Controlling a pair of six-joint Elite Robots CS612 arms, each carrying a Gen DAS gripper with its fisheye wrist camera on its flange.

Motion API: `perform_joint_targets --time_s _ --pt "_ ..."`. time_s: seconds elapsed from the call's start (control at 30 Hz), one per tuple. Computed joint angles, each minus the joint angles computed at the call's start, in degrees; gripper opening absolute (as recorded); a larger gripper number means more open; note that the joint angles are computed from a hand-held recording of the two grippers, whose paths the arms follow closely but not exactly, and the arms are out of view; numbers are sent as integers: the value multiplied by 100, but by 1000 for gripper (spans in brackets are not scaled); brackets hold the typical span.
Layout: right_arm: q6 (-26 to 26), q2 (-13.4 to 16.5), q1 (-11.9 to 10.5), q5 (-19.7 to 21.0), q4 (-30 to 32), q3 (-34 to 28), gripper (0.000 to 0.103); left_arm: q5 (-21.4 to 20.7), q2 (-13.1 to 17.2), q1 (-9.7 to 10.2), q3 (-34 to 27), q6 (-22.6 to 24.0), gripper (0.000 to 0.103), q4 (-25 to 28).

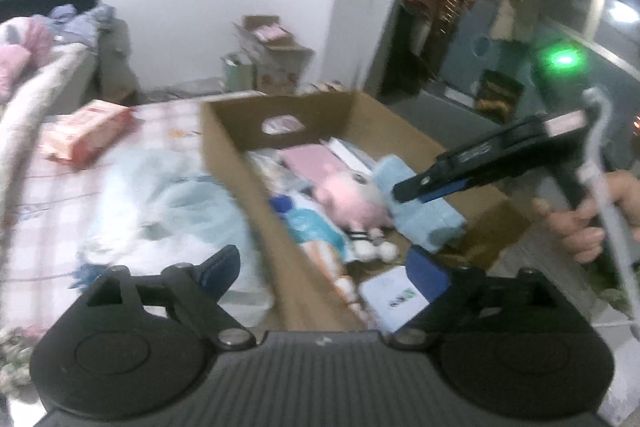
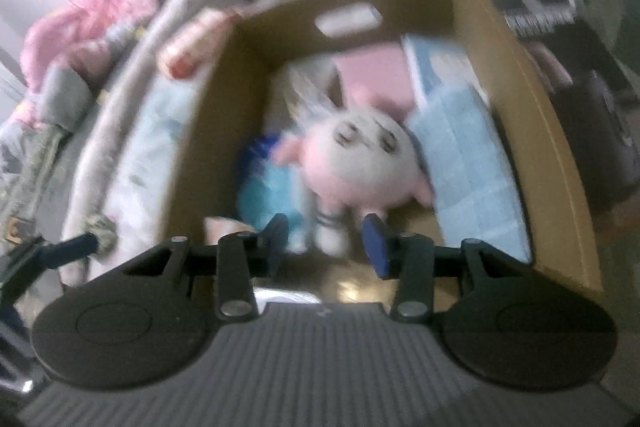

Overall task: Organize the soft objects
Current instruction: 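Raise the right tool out of the box and move back to the bed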

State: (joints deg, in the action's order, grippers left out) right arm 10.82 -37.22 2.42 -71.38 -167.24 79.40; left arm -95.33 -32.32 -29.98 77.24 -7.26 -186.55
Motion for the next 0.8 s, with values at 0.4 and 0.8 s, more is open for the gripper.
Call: perform_joint_targets --time_s 0.4,0.8 --pt "-419 306 473 1537 -291 -740 45 1578 -362 262 960 -1250 94 -232" --pt "-292 867 1052 2135 545 -1732 49 2425 -379 479 1299 -1772 94 -14"
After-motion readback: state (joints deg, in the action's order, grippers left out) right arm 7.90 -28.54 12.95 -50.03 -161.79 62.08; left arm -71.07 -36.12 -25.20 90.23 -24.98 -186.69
